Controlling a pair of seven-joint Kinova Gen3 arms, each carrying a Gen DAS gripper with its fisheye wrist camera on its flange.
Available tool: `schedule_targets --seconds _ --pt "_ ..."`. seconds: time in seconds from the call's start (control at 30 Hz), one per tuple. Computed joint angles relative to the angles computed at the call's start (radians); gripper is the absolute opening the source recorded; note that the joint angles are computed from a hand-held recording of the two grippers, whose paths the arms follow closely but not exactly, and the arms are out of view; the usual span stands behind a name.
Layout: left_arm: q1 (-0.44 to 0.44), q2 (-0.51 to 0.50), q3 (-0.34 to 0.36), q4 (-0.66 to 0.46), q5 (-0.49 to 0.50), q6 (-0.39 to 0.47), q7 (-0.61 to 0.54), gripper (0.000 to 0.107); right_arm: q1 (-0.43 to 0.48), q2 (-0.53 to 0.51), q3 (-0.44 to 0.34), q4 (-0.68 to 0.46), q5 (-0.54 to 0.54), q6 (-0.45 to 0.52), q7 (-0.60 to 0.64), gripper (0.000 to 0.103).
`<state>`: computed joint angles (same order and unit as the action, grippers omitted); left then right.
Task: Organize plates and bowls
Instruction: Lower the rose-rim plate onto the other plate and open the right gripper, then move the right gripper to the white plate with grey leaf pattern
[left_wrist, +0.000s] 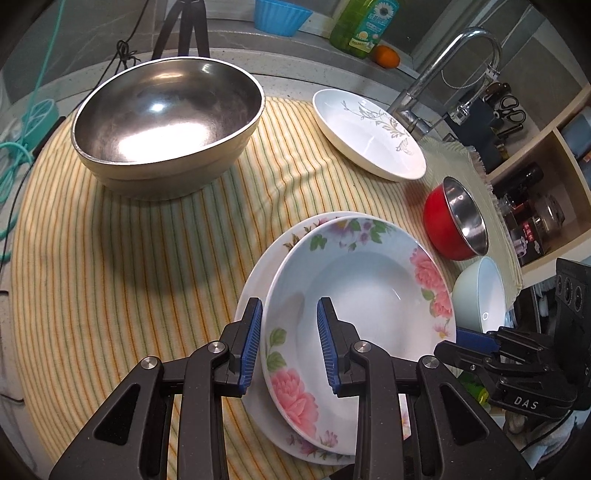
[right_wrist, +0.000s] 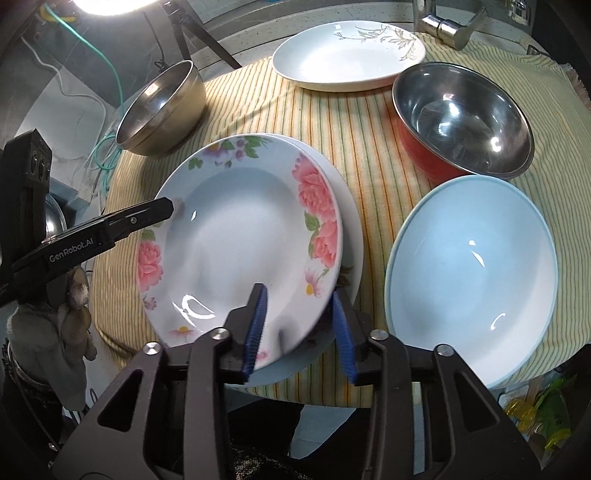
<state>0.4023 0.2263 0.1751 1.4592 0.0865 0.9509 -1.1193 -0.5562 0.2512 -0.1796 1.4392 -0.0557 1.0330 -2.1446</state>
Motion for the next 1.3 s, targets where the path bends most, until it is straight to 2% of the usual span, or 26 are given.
schedule_targets --seconds 0.03,0.27,0.57,0.7,0.83,1.03,1.13,1.3 --pt "0.005 -0.001 -0.002 -0.001 -0.01 0.002 0.007 0.03 -0.004 -0.001 0.0 -0.001 0.008 -0.001 -0.001 0.041" --pt "0.004 -0.006 -0.002 -0.007 -0.014 0.006 0.009 0.031 -0.001 -0.02 -0.002 0.004 0.005 -0.024 0.01 0.061" --pt "0.005 -0.02 -0.001 -0.014 -0.016 0.002 0.024 0.032 0.004 -0.05 -0.01 0.012 -0.002 -0.045 0.027 0.063" --pt "0.006 -0.029 -0.002 -0.014 -0.019 -0.002 0.037 0.032 0.009 -0.082 -0.012 0.014 0.004 -0.067 0.052 0.074" --pt "0.012 -0.032 -0.001 -0.022 -0.031 -0.006 0.055 0.032 0.058 -0.127 -0.012 0.036 -0.052 -0.114 0.144 0.078" --pt "0.031 -0.02 0.0 -0.05 -0.048 -0.014 0.106 0.032 0.135 -0.18 0.008 0.045 -0.128 -0.131 0.292 0.079" --pt "0.046 -0.008 -0.001 -0.066 -0.062 -0.021 0.139 0.032 0.177 -0.18 0.022 0.017 -0.145 -0.092 0.358 0.085" --pt "0.086 0.026 -0.006 -0.106 -0.102 -0.031 0.212 0.032 0.227 -0.157 0.059 -0.037 -0.116 -0.015 0.412 0.085"
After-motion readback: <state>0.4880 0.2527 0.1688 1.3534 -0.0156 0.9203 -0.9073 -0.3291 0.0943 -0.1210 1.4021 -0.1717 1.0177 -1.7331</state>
